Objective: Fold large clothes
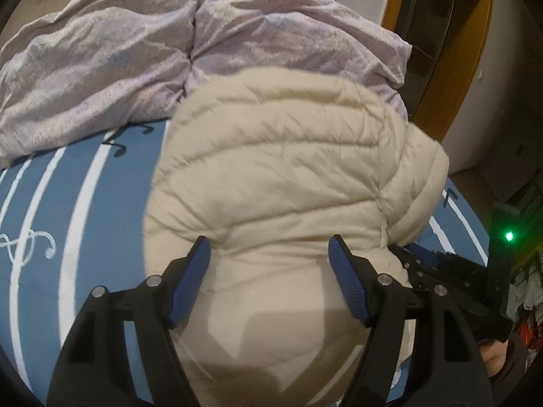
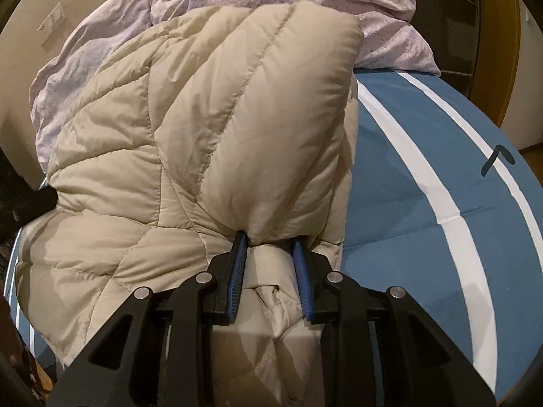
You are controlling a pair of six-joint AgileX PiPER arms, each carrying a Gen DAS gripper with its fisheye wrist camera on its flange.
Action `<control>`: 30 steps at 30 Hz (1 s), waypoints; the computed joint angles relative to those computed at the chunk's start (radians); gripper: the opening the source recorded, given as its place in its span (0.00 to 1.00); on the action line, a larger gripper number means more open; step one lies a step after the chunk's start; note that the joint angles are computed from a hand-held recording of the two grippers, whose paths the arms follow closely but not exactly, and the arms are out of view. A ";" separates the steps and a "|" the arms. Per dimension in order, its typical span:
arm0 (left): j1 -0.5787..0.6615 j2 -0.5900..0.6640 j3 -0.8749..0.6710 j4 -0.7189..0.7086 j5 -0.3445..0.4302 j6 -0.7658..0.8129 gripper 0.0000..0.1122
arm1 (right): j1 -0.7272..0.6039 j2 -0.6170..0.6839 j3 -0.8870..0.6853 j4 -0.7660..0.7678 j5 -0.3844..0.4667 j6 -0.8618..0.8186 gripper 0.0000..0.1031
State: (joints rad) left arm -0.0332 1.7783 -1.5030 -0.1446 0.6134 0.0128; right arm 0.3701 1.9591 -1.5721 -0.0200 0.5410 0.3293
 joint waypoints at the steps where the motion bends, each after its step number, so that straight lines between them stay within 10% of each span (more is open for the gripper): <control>1: 0.005 0.003 -0.020 0.031 0.009 -0.020 0.64 | 0.004 -0.012 0.000 -0.025 0.007 0.016 0.27; 11: 0.037 0.092 -0.222 0.300 0.047 -0.177 0.64 | 0.018 -0.136 -0.050 -0.088 -0.006 0.053 0.40; 30: -0.006 0.382 -0.581 0.444 0.121 -0.275 0.69 | 0.016 0.399 -0.856 -0.132 0.371 0.054 0.40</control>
